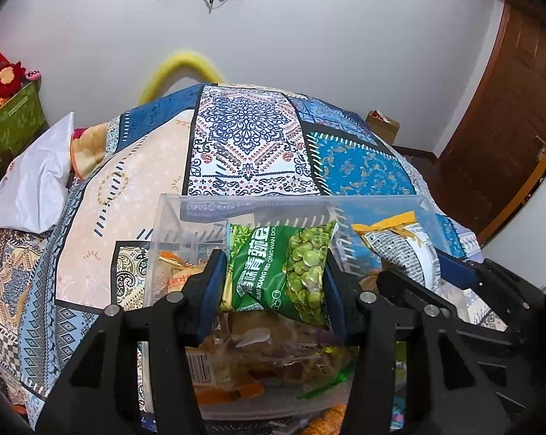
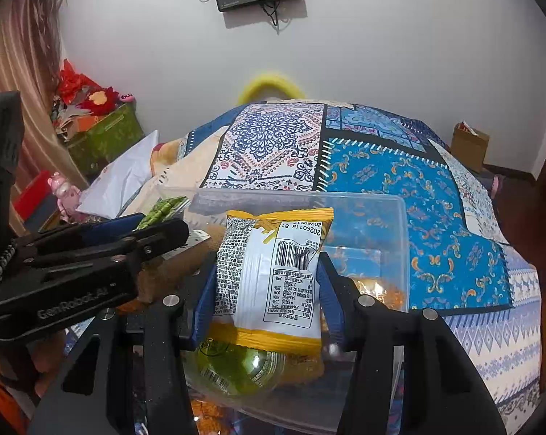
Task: Organize snacks
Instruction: 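Release both snacks into the box and withdraw both tools toward the pile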
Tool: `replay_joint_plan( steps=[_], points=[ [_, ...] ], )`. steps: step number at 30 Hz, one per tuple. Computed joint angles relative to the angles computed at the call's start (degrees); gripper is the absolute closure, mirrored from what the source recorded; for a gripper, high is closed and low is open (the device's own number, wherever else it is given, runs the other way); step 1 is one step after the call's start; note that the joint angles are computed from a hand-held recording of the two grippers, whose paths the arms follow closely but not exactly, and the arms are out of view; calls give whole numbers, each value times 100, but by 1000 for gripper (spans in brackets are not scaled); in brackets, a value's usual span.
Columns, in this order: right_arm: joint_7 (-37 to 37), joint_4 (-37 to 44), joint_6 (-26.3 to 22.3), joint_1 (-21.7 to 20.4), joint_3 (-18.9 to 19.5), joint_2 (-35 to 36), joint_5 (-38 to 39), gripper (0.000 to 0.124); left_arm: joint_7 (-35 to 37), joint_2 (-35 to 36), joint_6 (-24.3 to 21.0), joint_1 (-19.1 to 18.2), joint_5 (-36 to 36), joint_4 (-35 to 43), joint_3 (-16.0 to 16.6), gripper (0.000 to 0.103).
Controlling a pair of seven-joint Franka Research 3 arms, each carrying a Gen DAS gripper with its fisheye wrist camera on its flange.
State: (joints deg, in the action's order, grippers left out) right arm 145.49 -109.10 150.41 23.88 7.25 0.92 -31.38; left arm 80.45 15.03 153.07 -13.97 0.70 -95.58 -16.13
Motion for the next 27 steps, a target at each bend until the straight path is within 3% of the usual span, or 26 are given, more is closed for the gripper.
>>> replay_joint_plan(
  steps=[6, 11, 15, 27],
  points=[
    [-66, 95, -65, 14, -23, 69, 54, 73, 70, -73, -58, 84, -151, -67, -23, 44],
    [-45, 104, -131, 29, -30, 22, 25, 61, 342, -273, 56, 190, -507, -279, -91, 44],
    [-44, 79, -178, 19, 11, -85, -42, 61, 489, -477, 120, 163, -579, -430, -72, 44],
    [239, -468, -656, -186, 462, -1032, -325, 60, 1261, -1820, 281, -59, -1311, -1544, 171, 40]
  ],
)
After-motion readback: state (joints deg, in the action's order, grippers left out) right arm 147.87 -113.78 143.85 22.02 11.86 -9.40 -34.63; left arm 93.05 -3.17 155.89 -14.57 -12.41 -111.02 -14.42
